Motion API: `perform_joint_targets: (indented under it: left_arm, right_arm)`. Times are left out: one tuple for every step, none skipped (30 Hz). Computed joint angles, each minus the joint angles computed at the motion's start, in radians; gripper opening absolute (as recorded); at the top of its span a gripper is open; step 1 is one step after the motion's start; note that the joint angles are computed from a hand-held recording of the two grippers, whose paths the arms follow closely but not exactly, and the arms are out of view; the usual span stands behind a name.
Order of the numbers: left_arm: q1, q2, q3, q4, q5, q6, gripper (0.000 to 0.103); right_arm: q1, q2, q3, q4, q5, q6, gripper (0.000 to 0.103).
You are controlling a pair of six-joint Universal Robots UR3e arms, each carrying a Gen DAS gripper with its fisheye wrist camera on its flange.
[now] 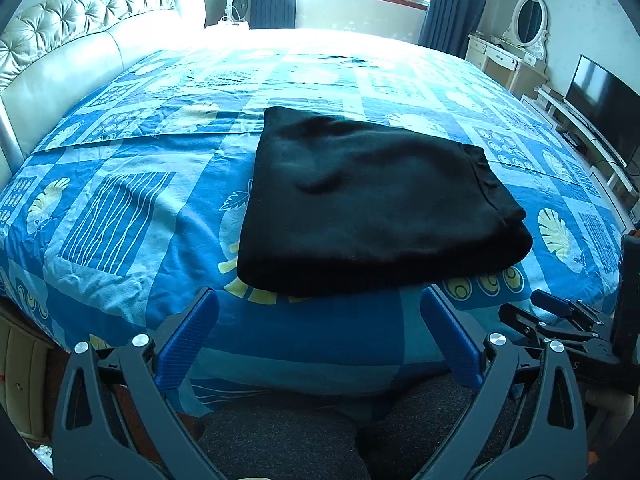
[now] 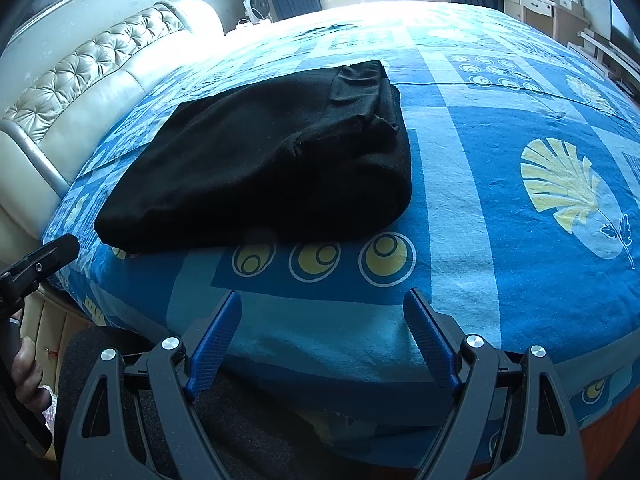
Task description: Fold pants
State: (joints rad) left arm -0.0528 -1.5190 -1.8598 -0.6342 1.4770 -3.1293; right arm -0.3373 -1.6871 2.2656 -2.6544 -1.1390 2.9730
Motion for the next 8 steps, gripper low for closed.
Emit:
perform_joint_targets:
  left_arm:
    - [0.004,0.001,0.002,0.019,-0.002,-0.002,0.101]
    - [0.015,-0.003,0.01,0.035,-0.006,-0.004,0.101]
    - [0.037,-0.015,0.031,0.037,-0.023,0.003,0.101]
    - [0.065,-0.038,0.062,0.031,-0.046,0.013,0.101]
    - [0.094,-0.075,0.104,0.025,-0.059,0.02,0.101]
    - [0.12,-0.129,0.16,0.019,-0.056,0.024,0.101]
    - [0.142,-0.189,0.218,0.02,-0.043,0.018,0.101]
    - [0.163,-0.26,0.28,0.034,-0.031,0.009,0.101]
  right_arm:
    - [-0.005,-0.007,-0.003,0.01,0.007,-0.001,0.082]
    - [-0.017,-0.018,-0.007,0.022,0.021,-0.006,0.082]
    - [-0.025,-0.027,-0.015,0.031,0.031,-0.008,0.082]
    - [-0.033,-0.033,-0.032,0.044,0.043,-0.011,0.082]
    - [-0.041,-0.034,-0.057,0.065,0.058,-0.014,0.082]
    - [-0.051,-0.025,-0.094,0.086,0.078,-0.02,0.082]
    - [-0.058,-0.006,-0.135,0.091,0.096,-0.02,0.082]
    - [-0.062,0.029,-0.186,0.084,0.111,-0.019,0.082]
